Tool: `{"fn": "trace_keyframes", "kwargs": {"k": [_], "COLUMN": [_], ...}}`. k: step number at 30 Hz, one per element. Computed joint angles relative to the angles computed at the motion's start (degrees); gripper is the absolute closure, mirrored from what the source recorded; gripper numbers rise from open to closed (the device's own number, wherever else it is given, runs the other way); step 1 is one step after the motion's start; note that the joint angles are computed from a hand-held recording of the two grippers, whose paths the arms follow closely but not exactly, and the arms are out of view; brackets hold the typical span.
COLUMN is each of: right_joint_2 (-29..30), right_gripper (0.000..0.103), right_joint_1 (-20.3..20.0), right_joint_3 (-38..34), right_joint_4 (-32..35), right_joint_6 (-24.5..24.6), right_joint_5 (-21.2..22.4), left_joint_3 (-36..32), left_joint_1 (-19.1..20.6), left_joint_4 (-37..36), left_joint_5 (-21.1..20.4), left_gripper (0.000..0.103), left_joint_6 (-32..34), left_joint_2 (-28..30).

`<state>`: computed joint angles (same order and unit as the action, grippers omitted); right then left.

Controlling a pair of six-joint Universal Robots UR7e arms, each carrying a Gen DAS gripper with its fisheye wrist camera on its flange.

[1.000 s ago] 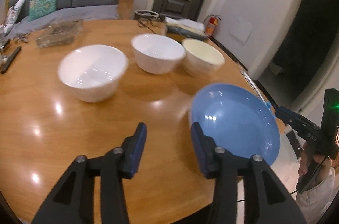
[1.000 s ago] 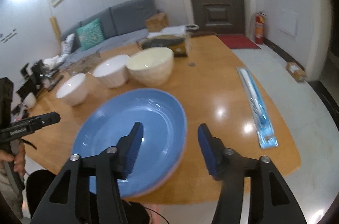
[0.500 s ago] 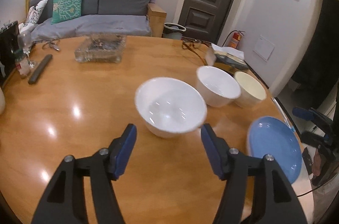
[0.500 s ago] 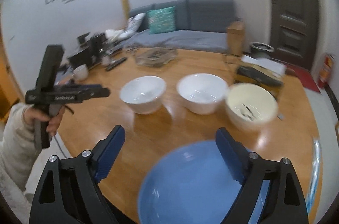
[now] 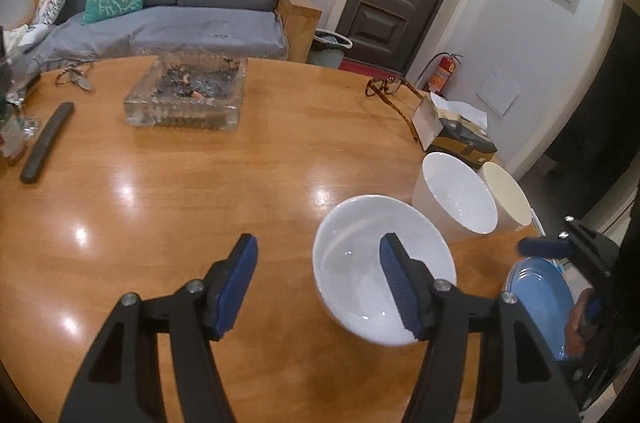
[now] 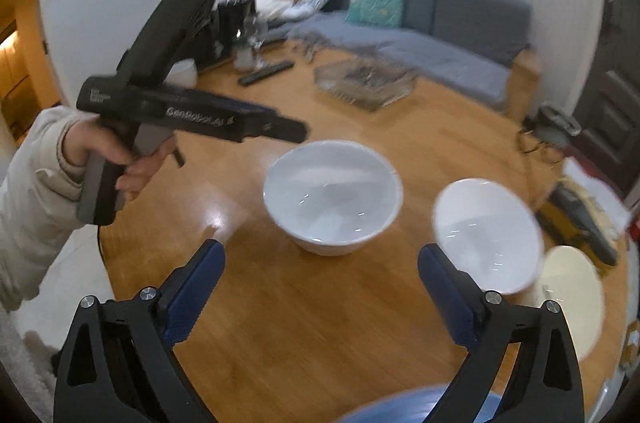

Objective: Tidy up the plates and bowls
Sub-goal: 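Grasp the rim of a white bowl with the left gripper, then lift the white bowl with the left gripper and carry it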

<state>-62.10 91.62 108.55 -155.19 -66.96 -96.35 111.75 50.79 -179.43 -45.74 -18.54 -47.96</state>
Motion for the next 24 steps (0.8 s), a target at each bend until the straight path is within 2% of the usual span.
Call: {"fn": "trace_keyframes", "kwargs": {"k": [5,8,12,19,24], "right_joint_2": [4.8,7.1,9.0,12.6,13.8], "right_gripper": [0.007,0.007,0.007,0.008,0.009], "right_joint_1": [0.9,1.3,1.7,2.1,2.0], "right_joint_3": [-3.5,-4.8,-5.2,-6.7,-7.6], "right_joint_4": [1.4,1.6,0.3,-3.1,-3.3], "right_joint_6": [1.4,1.9,1.5,1.5,1.8], "right_joint_5": [-3.6,-5.6,-7.2,-9.9,-10.1], "left_joint_3": [-2.7,-3.6,-4.5,-5.0,-5.1], "left_joint_1": [1.9,2.5,3.1,3.7,3.9], "left_joint_4": [2.4,3.4,4.3,4.4,4.8], "left_joint_5": [-2.2,-2.9,-3.2,-3.4,-3.6], "left_gripper": [0.043,0.047,0.057,0.084,0.092], "left_joint_6": [0.7,0.8,1.0,1.8,1.9], "left_joint_2": [1.6,2.5,3.4,4.1,4.2]}}
